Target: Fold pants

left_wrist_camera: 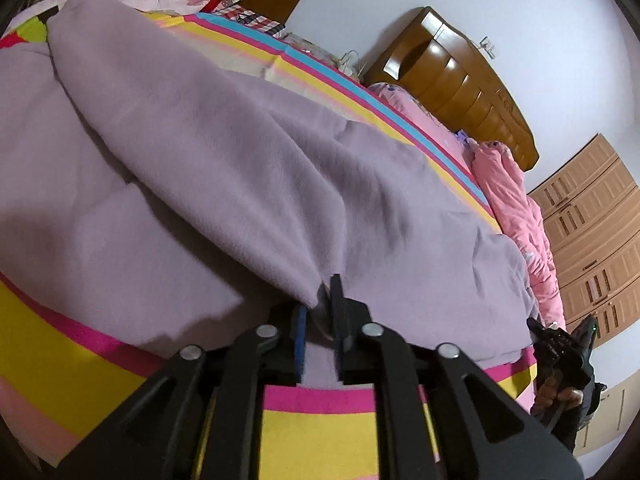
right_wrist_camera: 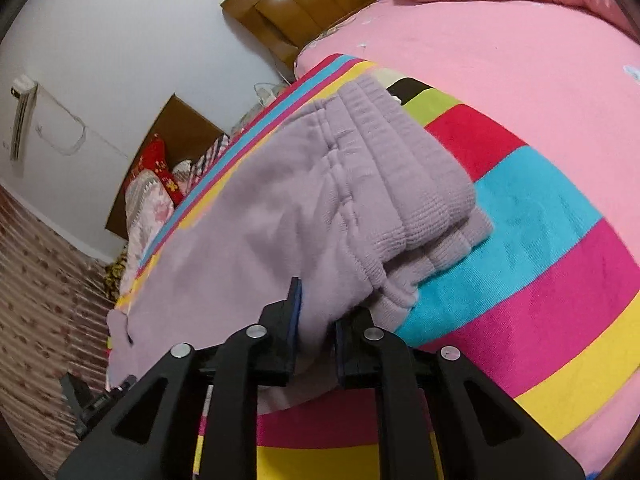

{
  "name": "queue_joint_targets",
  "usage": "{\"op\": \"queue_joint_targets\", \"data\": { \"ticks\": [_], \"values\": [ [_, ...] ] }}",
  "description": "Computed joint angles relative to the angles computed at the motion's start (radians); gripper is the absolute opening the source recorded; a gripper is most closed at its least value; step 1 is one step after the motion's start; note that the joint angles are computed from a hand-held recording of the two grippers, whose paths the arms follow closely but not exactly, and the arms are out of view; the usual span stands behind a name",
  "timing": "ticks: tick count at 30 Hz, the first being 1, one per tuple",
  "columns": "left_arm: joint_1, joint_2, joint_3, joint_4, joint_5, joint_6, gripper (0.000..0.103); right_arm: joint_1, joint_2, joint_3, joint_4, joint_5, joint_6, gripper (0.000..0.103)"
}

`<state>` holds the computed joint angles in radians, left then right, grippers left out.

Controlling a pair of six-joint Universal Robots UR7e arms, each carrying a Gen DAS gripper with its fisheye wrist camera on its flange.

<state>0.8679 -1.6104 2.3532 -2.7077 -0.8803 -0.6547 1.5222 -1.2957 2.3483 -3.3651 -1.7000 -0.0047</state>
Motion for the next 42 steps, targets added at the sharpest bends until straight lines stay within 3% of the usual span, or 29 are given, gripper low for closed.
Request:
{"op": "queue_joint_targets", "data": {
  "ticks": [2, 4, 6, 10, 12, 13, 14, 15, 17, 21, 24, 28, 32, 37, 42],
  "values": [
    [0.004, -0.002, 0.002, -0.006, -0.002, -0.004, 0.018, -0.009, -0.011, 0.011, 0.002, 0.022, 0.02, 0.017],
    [-0.012, -0.019, 0.018, -0.012, 0.032, -0.019, 0.033, -0.025, -0.02, 0.027, -0.014, 0.056, 0.044, 0.02],
    [-0.011, -0.023, 0.023, -0.037, 0.044, -0.027, 0.038, -0.036, -0.029, 0.037, -0.017, 0.082, 0.067, 0.024],
    [-0.011, -0.026, 0.018, -0.019, 0.05, -0.043, 0.036, -0.029, -0.048, 0.045, 0.003, 0.095, 0.085, 0.033],
    [-0.016, -0.023, 0.018, -0.016, 0.061, -0.042, 0.036, -0.027, -0.058, 0.053, 0.01, 0.115, 0.094, 0.045],
    [-0.018, -0.02, 0.016, -0.012, 0.067, -0.042, 0.035, -0.019, -0.061, 0.057, 0.01, 0.113, 0.095, 0.046],
    [-0.027, -0.024, 0.021, 0.0, 0.078, -0.05, 0.033, -0.007, -0.062, 0.058, 0.017, 0.097, 0.089, 0.046],
    [-0.029, -0.023, 0.021, 0.005, 0.081, -0.049, 0.024, 0.004, -0.06, 0.058, 0.021, 0.083, 0.082, 0.046],
    [-0.031, -0.019, 0.019, 0.015, 0.081, -0.044, 0.018, 0.026, -0.052, 0.068, -0.006, 0.058, 0.065, 0.042],
    [-0.044, -0.014, 0.022, 0.028, 0.101, -0.027, 0.01, 0.027, -0.022, 0.07, -0.021, 0.042, 0.057, 0.019],
    [-0.063, -0.024, 0.018, 0.046, 0.115, -0.021, 0.007, 0.019, -0.031, 0.084, -0.049, 0.07, 0.063, 0.01],
    [-0.106, -0.081, 0.017, 0.122, 0.127, -0.062, 0.006, 0.02, -0.072, 0.098, -0.043, 0.108, 0.08, 0.008],
    [-0.121, -0.11, 0.023, 0.205, 0.105, -0.125, 0.006, 0.012, -0.068, 0.091, -0.002, 0.063, 0.093, 0.008],
    [-0.083, -0.077, 0.06, 0.107, 0.099, -0.111, 0.006, 0.004, -0.044, 0.084, -0.015, 0.057, 0.091, 0.008],
    [-0.09, -0.084, 0.057, 0.144, 0.104, -0.11, 0.006, 0.007, -0.052, 0.087, -0.008, 0.044, 0.086, 0.008]
  ]
}}
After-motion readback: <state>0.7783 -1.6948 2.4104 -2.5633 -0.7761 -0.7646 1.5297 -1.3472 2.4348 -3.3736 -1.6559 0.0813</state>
